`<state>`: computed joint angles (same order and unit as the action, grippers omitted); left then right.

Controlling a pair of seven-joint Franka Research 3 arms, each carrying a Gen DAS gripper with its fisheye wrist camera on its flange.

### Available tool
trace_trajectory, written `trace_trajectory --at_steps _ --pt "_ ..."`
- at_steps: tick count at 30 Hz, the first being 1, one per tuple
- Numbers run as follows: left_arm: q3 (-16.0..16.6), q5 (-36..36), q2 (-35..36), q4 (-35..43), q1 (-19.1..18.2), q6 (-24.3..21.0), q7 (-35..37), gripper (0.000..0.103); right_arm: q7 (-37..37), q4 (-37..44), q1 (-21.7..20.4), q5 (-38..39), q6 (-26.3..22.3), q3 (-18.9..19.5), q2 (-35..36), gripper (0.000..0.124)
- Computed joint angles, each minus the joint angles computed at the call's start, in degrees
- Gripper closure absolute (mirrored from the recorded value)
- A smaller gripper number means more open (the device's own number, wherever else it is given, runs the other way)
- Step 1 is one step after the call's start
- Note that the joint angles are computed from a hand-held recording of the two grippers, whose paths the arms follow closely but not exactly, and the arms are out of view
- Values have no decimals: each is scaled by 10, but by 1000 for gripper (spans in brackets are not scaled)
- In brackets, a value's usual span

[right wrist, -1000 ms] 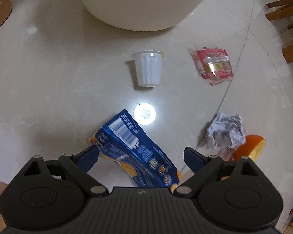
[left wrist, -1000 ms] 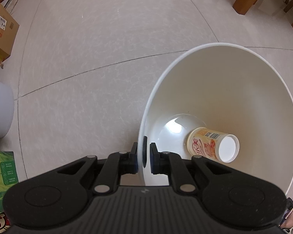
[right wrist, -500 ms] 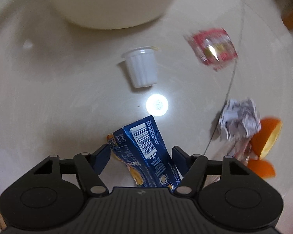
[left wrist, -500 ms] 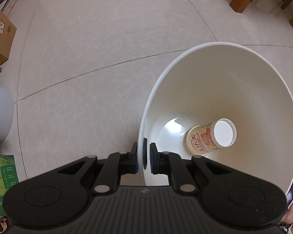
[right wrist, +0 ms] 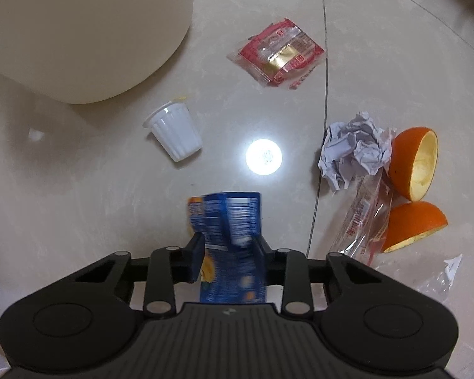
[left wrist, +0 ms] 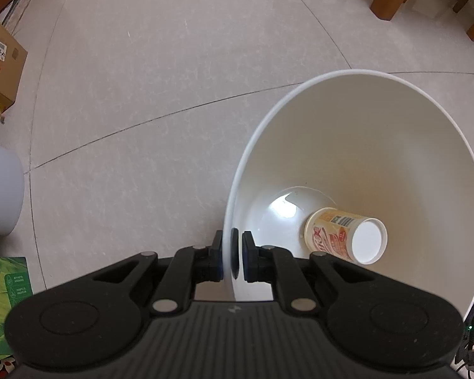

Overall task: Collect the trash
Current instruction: 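Move the right tool to the blue juice carton and grasp it, then carry the blue carton over the bin and open the right tool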

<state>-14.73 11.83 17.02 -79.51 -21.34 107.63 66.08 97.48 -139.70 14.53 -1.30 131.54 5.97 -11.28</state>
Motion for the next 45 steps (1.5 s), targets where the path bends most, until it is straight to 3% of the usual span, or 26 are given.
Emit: trace_trajectory --at_steps 3,6,14,21,27,32,45 --pt "0 -2 2 2 1 0 1 94 7 -7 0 -15 15 5 1 60" --pt "1 -2 2 2 2 1 1 94 28 -13 -2 -52 23 11 13 54" --pt "0 0 -3 -7 1 5 1 94 63 -38 -2 -60 22 5 8 58" --pt "-1 -1 -1 -4 1 2 5 94 75 -4 -6 -35 -50 2 -30 58" --pt "0 7 9 7 -4 -11 9 94 69 83 -11 -28 -134 6 -55 58" --pt "1 2 9 5 -2 -10 2 94 50 207 -9 -24 -204 11 -48 58" --pt "0 -10 -1 -11 5 0 -2 94 -12 515 45 -11 -236 17 113 58"
